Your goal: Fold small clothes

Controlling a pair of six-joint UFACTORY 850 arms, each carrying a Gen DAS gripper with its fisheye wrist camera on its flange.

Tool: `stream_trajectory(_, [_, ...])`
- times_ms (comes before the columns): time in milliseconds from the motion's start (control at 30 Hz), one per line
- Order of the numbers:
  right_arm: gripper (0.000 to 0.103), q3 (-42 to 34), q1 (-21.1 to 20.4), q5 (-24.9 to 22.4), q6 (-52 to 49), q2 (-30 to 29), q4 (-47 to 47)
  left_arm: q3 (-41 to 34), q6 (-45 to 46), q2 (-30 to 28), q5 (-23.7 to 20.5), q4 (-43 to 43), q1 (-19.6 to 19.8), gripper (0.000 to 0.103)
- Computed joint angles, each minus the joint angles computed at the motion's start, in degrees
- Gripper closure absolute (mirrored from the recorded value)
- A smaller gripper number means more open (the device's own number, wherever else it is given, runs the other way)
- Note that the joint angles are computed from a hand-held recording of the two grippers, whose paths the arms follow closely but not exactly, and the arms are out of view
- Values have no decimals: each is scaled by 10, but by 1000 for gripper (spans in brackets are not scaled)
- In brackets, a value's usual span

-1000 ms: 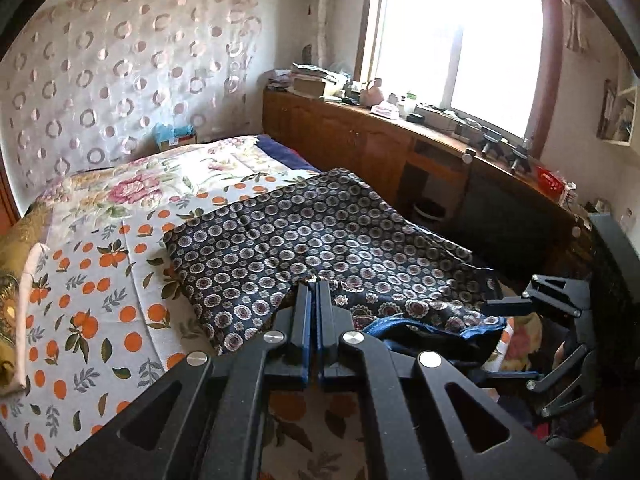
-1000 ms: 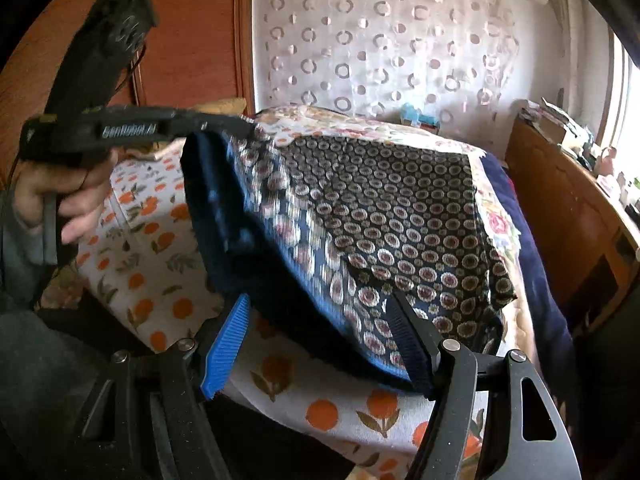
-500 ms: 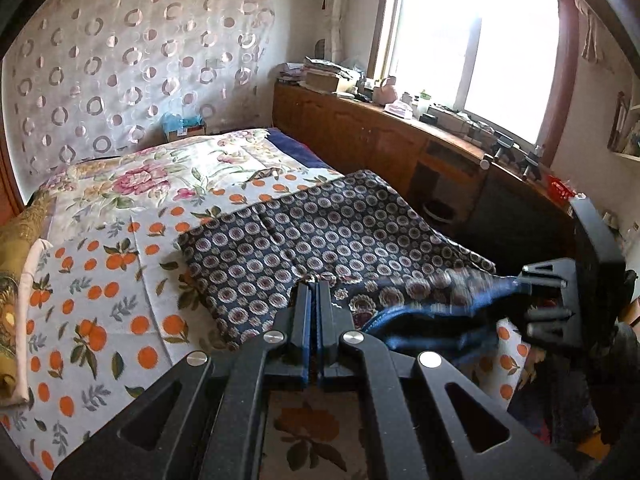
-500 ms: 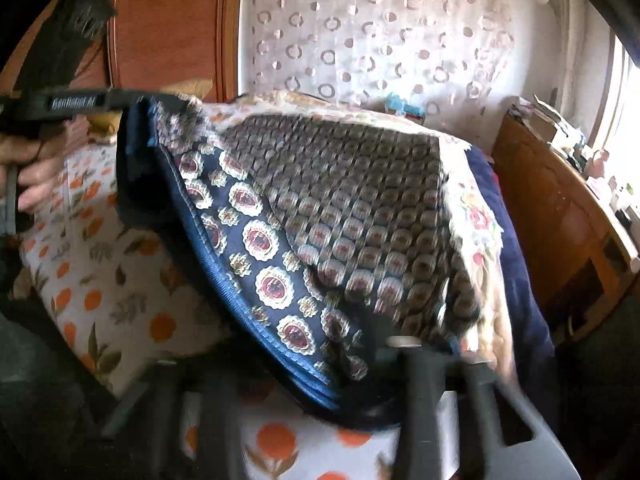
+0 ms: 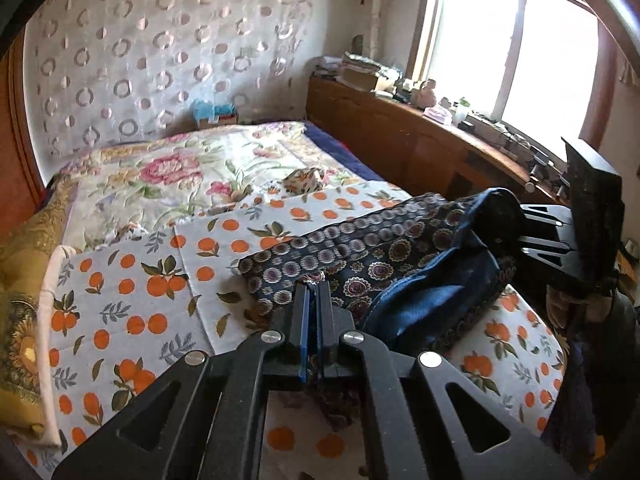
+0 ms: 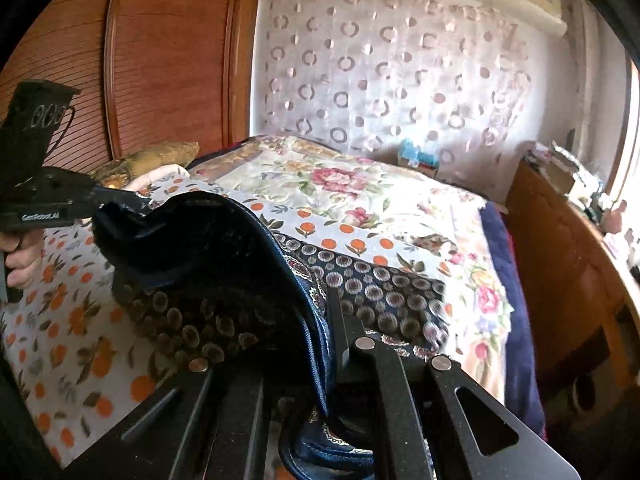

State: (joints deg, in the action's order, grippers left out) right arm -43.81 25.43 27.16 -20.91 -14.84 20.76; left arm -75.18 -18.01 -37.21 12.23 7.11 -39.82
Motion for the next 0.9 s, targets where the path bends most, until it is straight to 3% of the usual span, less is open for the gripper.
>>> stream_trajectory(33, [98, -11, -4, -7, 5, -12, -10, -8, -31, -7, -5, 32, 3, 98])
stream_trajectory(100, [98, -39, -17, -24, 17, -41, -34, -24, -116, -22, -16, 120, 10, 81])
stream_trajectory(133, [98, -49, -20, -32, 20, -50, -41, -29, -123, -27, -18, 128, 12, 63])
stream_trajectory(167, [98, -59, -25, -38, 31, -59, -56, -30, -105, -29, -18, 113, 13, 54])
stream_trajectory(267, [98, -83, -33, -61, 56, -81, -88, -32, -116, -32, -21, 128, 20, 37])
stream_trajectory(333, [98, -99, -33, -74, 36, -92, -66, -28, -138, -31, -20, 150, 28, 32])
stream_trajectory(467, [97, -132, -38, -104, -2, -104, -22, -22, -103, -28, -23, 117, 35, 31])
stream_trajectory(533, [84, -154, -37, -124, -60, -114, 46, -23, -94, -30, -26, 107, 38, 31])
stream_trajectory(667, [76, -160, -34, -122, -62, -107, 62, -32, -104, -36, -29, 122, 43, 31])
stream_trajectory(733, [59, -164, -32, -105, -100, -108, 114, -38, -120, -41, -29, 141, 44, 31])
stream_trajectory(800, [48, -159, -30, -88, -99, -101, 130, -49, -143, -48, -33, 167, 44, 31])
stream_trajectory(900, [43, -138, -26, -61, -106, -80, 155, -71, -211, -63, -41, 244, 43, 31])
